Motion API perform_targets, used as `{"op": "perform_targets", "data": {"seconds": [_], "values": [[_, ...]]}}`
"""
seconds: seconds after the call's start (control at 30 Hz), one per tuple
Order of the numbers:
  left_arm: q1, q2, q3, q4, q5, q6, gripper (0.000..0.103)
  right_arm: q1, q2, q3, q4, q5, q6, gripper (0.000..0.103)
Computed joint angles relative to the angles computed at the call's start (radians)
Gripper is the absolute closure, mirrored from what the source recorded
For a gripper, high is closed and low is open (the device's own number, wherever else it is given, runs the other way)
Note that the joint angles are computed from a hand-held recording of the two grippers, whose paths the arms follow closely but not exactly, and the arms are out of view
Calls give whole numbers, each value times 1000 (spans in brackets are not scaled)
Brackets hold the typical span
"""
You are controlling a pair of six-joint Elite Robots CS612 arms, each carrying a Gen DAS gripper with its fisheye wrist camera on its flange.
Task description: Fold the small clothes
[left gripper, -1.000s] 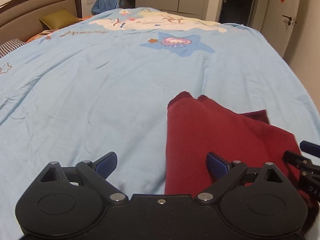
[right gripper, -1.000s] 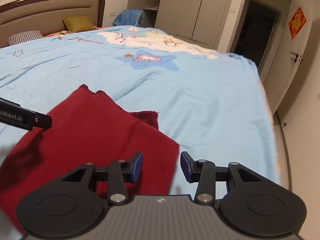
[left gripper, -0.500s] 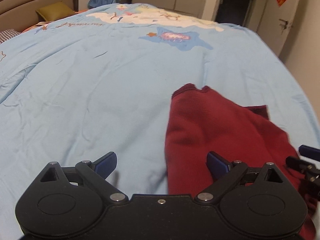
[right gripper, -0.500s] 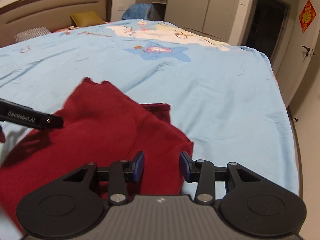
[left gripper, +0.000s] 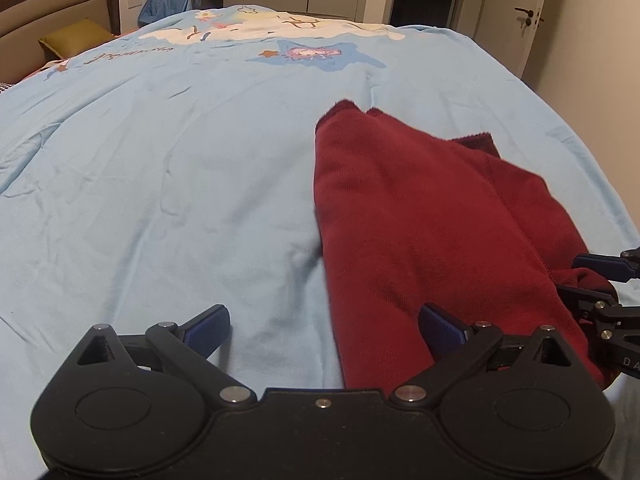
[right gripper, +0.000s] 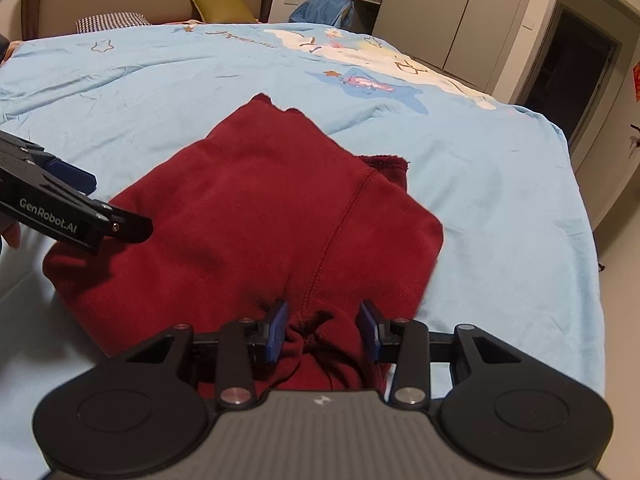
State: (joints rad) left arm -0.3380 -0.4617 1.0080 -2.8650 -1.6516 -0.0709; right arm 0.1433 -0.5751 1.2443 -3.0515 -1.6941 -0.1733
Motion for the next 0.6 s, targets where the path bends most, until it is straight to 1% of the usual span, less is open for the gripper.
{"op": "perform_targets", "data": {"seconds": [0.03,0.1,0.2,0.27,0.33,0.47,0.53,0.57,0.6], "values": [[1,-8,7,-2,-1,-6,5,-1,-9,11,-10,3,12,59],[3,-30,29,1,-2,-13,5,-1,-30,35,-31,11,28,58],[12,-53,53,39,-53,-14,4,4,-54,72,-73,15,13,58],[13,-64,74,47,-66,8,4,6,-65,94,-92,37,8,55],[14,-68,90,46,-67,16,3,10,-70,102,-68,48,2,55],[15,-61,86,70,-72,-2,1,19,-60,94,-4,24,6,55],[15,-59,81,79,-69,2,1,17,-59,93,2,29,24,54],[15,-60,77,87,-69,5,1,14,-61,93,5,38,34,52],[15,-61,74,97,-71,6,1,11,-64,94,4,48,46,47]]}}
